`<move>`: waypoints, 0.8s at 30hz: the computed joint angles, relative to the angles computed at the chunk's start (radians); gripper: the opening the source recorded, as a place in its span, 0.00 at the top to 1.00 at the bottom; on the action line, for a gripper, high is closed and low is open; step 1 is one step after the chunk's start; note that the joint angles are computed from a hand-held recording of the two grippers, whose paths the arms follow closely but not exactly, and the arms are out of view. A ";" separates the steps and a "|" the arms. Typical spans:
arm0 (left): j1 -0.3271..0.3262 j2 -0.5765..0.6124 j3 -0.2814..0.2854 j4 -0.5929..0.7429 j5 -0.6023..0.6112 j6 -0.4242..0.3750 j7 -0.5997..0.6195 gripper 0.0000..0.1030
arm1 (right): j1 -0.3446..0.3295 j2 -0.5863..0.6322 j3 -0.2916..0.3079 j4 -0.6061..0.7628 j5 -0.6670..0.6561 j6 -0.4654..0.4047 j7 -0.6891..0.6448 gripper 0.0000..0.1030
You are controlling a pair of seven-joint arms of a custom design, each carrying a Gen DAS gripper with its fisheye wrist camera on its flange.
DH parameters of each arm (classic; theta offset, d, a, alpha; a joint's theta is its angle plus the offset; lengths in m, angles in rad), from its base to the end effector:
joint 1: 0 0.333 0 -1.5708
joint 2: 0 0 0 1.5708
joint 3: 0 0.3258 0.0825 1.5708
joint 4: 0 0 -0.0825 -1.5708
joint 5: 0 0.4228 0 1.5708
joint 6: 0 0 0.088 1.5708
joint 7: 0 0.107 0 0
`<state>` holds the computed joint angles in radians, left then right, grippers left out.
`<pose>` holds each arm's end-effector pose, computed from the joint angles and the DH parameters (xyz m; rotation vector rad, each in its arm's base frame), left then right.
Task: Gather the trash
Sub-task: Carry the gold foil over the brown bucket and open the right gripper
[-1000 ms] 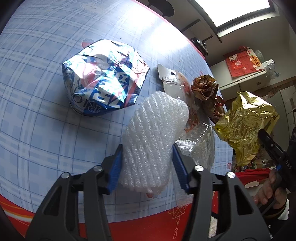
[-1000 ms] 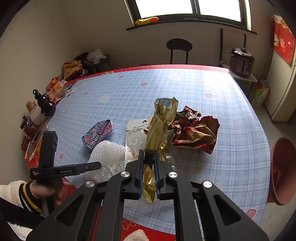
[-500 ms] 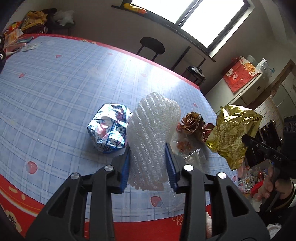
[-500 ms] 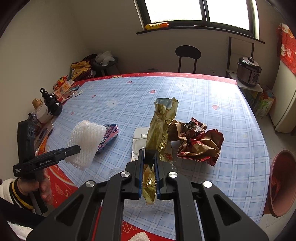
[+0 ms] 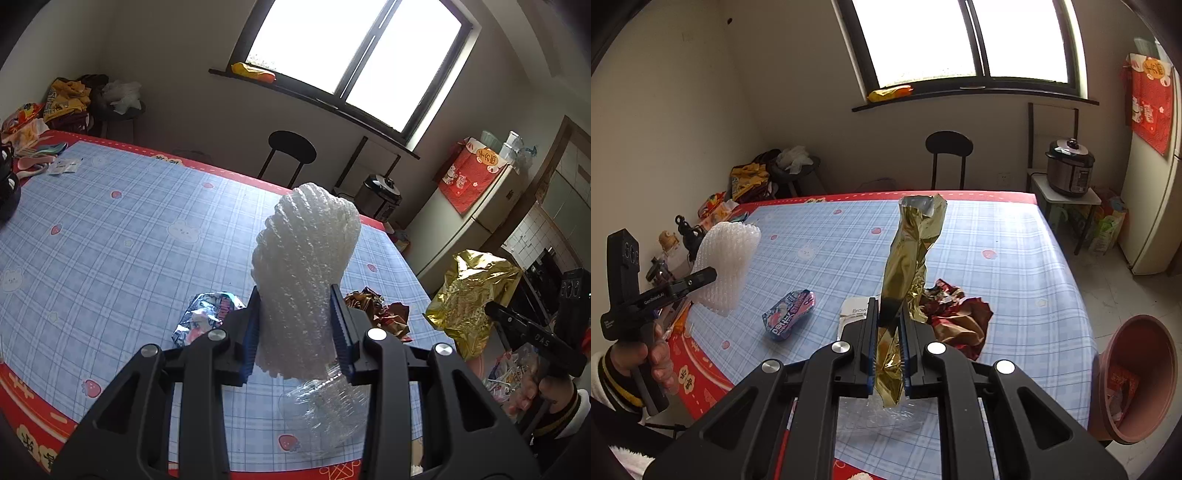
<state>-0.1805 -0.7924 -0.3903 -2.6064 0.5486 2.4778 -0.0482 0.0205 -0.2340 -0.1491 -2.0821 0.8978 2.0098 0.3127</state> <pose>0.3310 -0.2331 0.5441 -2.2096 0.9894 -0.9474 0.5453 -0.0294 0.5629 -2.0903 0.8584 -0.0727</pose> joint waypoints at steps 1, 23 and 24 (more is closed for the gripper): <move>0.006 0.018 -0.004 0.020 0.007 0.001 0.006 0.64 | -0.007 0.013 -0.009 0.015 0.006 0.004 -0.002 0.89; -0.037 0.591 -0.064 0.550 0.296 -0.081 -0.117 0.63 | -0.331 0.565 0.007 0.587 -0.033 0.093 0.057 0.88; -0.049 0.602 -0.058 0.560 0.301 -0.091 -0.124 0.63 | -0.341 0.588 0.016 0.613 -0.048 0.099 0.064 0.88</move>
<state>-0.2299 -0.1901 -0.4481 -2.0467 0.8496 2.3869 -0.1722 -0.3204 0.3540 -0.1330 -1.4691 0.8499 2.1083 0.3771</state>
